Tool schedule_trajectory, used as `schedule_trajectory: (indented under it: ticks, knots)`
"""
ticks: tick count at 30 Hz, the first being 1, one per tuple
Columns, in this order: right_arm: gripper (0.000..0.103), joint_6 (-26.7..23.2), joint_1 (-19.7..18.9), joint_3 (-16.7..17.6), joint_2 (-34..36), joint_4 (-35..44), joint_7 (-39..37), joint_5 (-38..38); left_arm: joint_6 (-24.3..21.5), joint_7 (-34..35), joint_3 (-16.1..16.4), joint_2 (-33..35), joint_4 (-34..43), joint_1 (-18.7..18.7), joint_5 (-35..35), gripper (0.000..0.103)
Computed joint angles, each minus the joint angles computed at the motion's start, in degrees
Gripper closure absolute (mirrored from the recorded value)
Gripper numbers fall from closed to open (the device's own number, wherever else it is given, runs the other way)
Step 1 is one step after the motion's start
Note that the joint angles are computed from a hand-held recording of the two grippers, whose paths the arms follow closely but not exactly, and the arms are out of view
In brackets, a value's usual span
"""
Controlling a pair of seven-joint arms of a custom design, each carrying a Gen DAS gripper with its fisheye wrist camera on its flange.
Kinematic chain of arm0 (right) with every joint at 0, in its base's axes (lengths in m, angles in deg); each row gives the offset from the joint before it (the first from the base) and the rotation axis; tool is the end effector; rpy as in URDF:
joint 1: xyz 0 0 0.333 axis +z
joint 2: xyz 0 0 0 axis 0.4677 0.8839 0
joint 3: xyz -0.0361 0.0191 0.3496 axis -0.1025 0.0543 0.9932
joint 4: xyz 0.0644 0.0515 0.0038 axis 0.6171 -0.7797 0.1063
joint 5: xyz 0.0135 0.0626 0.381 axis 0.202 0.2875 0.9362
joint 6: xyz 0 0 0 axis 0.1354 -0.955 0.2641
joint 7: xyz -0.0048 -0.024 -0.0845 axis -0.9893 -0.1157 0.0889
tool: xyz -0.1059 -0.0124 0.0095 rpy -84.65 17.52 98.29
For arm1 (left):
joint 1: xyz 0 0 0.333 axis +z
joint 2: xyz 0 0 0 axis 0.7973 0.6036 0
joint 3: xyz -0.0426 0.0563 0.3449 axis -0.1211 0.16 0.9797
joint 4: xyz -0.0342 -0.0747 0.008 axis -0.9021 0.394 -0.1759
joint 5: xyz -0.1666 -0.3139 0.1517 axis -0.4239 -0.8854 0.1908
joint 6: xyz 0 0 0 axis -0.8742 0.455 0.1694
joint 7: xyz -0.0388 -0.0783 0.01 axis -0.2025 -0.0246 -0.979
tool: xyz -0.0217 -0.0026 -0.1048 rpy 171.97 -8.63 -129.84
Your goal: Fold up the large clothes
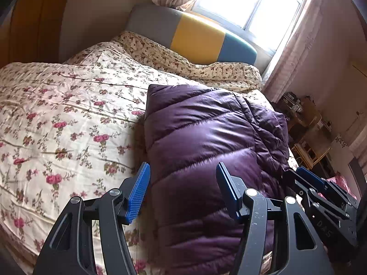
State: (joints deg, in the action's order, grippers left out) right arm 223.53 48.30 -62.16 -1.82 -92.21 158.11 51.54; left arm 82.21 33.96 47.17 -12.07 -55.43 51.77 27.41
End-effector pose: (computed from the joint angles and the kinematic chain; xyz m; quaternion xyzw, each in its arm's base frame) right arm 0.4987 0.2305 0.6328 -0.8251 0.4541 -0.1018 0.3205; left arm 0.4293 -0.1411 0.5903 -0.7365 0.5197 -0.3835 0.2010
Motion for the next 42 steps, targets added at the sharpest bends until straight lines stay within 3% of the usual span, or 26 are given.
schedule_trajectory:
  ticks: [4, 16, 23, 26, 29, 32, 34, 37, 41, 42]
  knots:
    - [0.066, -0.4, -0.3, 0.5, 2.7, 2.0, 0.5, -2.3, -0.2, 0.8, 0.5, 1.9, 1.5, -0.2, 0.1, 0.044]
    - [0.066, -3.0, -1.7, 0.7, 7.2, 1.7, 1.0, -7.9, -0.9, 9.2, 4.9, 7.4, 3.9, -6.2, -6.8, 0.044]
    - [0.062, -0.9, -2.4, 0.5, 7.7, -1.4, 1.6, -5.6, 0.2, 11.8, 3.8, 9.8, 3.8, -6.1, -7.3, 0.044]
    - [0.057, -0.4, -2.6, 0.4, 7.6, -1.9, 1.5, -3.5, 1.0, 12.3, 3.4, 10.2, 3.4, -5.6, -6.5, 0.043]
    - [0.031, 0.7, -3.0, 0.2, 6.9, -2.5, 4.0, -4.6, 1.8, 13.6, 3.7, 9.8, 2.9, -5.6, -6.3, 0.039]
    - [0.023, -0.9, -3.7, -0.5, 7.6, -1.8, 3.1, -1.2, 2.1, 15.0, 4.8, 9.3, 2.1, -6.0, -7.7, 0.027]
    - [0.023, -2.2, -4.1, -0.6, 8.2, -1.0, 2.2, 0.7, 2.5, 17.4, 6.5, 9.0, 1.4, -7.4, -10.2, 0.023]
    - [0.025, -4.2, -4.6, -0.7, 9.3, 0.0, 1.2, 3.4, 3.2, 25.4, 11.3, 9.6, 1.2, -12.8, -18.3, 0.023]
    - [0.03, -8.5, -6.1, -1.0, 11.1, 1.6, -1.1, 10.5, 1.5, 42.7, 20.4, 11.4, 2.9, -23.2, -38.4, 0.019]
    - [0.03, -9.9, -6.6, -1.1, 11.7, 2.0, -1.8, 12.7, -0.4, 49.7, 24.0, 12.2, 4.2, -26.8, -47.1, 0.018]
